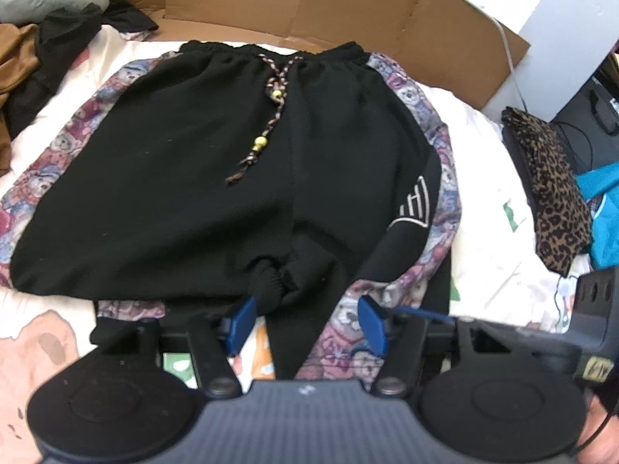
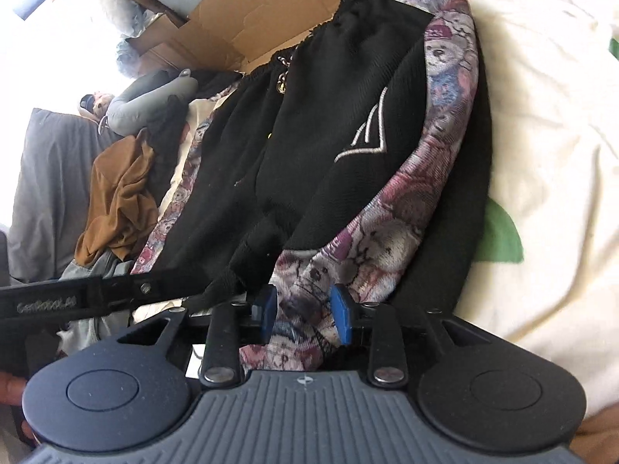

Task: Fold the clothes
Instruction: 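Open the right gripper while the left gripper grasps the floral side panel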

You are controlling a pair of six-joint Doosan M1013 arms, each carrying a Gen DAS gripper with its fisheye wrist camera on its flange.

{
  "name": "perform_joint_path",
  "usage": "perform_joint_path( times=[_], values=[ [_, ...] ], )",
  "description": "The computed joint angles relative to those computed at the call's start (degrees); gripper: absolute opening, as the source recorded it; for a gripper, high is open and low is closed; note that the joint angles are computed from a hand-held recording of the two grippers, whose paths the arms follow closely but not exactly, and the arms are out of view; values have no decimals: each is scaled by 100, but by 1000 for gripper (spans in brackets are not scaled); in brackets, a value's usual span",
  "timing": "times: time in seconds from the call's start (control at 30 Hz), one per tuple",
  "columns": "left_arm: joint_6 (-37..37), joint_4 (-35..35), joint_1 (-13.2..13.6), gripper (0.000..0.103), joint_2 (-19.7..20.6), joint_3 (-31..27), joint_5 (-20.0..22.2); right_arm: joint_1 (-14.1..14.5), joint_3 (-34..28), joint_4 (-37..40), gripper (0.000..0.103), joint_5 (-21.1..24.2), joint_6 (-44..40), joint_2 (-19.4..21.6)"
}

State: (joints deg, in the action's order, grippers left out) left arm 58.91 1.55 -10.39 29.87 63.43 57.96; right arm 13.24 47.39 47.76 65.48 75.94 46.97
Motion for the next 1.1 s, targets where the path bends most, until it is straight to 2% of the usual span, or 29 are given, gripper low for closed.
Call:
perform_joint_path(
  times=[0.1,0.37,0.5,0.67,0.97,1.03,1.07,1.1],
  values=[
    [122,-80,-19,57,34,-50,-26,-68,241,50,37,-250,-91,-201],
    [399,-356,-108,55,49,-116,-99,-214,458,-433,37,-228,482,-347],
    [769,-554,-166,55,96,-169,-58,-289,704,-99,37,-326,617,-424],
    [1357,-655,-277,56,188,-235,76,-357,982,30,37,-748,958,-567],
    [1974,-706,-471,65,383,-375,132,-434,1268,-344,37,-1016,1360,-771],
    [2120,-630,-507,62,409,-371,107,-430,1292,-429,37,-1049,1402,-794],
    [2128,-584,-512,52,408,-357,79,-405,1275,-584,37,-1063,1352,-805],
    [2059,-538,-504,37,396,-338,46,-372,1252,-776,37,-1078,1268,-816]
  ],
)
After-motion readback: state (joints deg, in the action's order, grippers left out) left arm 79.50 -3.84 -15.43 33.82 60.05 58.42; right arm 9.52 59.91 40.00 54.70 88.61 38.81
